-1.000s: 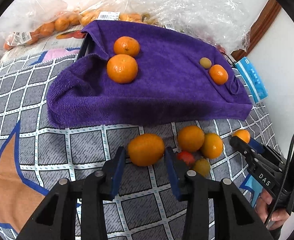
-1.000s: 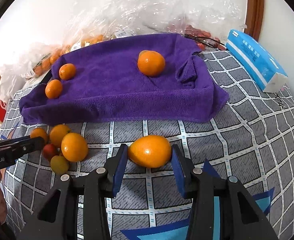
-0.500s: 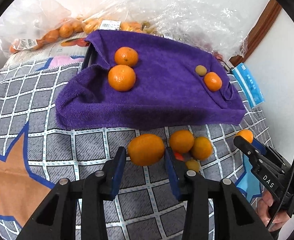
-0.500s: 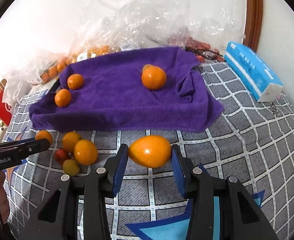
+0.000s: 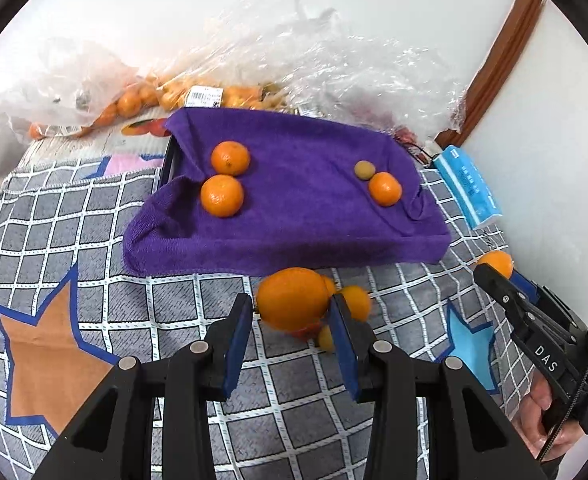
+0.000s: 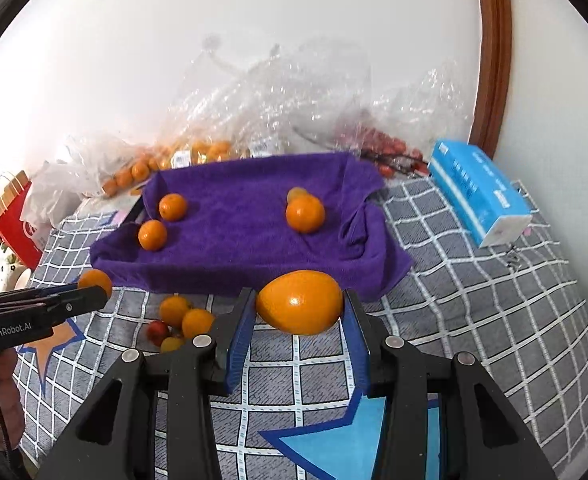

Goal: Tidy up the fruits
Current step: 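Lift the oval orange with the right gripper while the left gripper reaches for an orange, then grasp an orange with the left gripper while the right holds the oval orange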

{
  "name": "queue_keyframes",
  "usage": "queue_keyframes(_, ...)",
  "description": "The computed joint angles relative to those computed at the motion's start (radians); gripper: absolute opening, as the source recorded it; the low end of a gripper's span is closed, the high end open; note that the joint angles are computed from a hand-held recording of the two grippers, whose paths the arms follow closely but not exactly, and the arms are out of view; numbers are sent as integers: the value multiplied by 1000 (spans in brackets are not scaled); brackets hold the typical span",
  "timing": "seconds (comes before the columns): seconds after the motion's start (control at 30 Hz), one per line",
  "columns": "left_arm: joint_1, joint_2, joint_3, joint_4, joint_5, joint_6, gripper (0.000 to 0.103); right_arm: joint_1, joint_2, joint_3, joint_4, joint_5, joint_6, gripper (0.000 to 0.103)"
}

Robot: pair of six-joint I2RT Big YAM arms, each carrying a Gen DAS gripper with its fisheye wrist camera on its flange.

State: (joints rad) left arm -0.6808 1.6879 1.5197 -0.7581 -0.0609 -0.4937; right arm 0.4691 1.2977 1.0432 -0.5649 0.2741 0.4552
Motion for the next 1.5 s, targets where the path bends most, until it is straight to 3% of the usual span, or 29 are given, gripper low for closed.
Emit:
queue_keyframes(0.57,-4,-54,8,11,-22,8,37,20,-31,55,-20,43,-45,43)
queue_keyframes(1.07,23,0,83,-6,-62,29,34,-18,49,120,-3,-2,-71,43)
queue_keyframes(1.23,30,55,69,-14,22,13,32,-19,81,108,-3,-28,-61,43)
queue_keyframes(1.43,31,96,48,-23,19,-21,33,-19,88,66,-5,-37,-45,43)
queue_keyframes(1.5,38,82,5,33,27,-16,33,-26,97,56,-5,-44,-34,43)
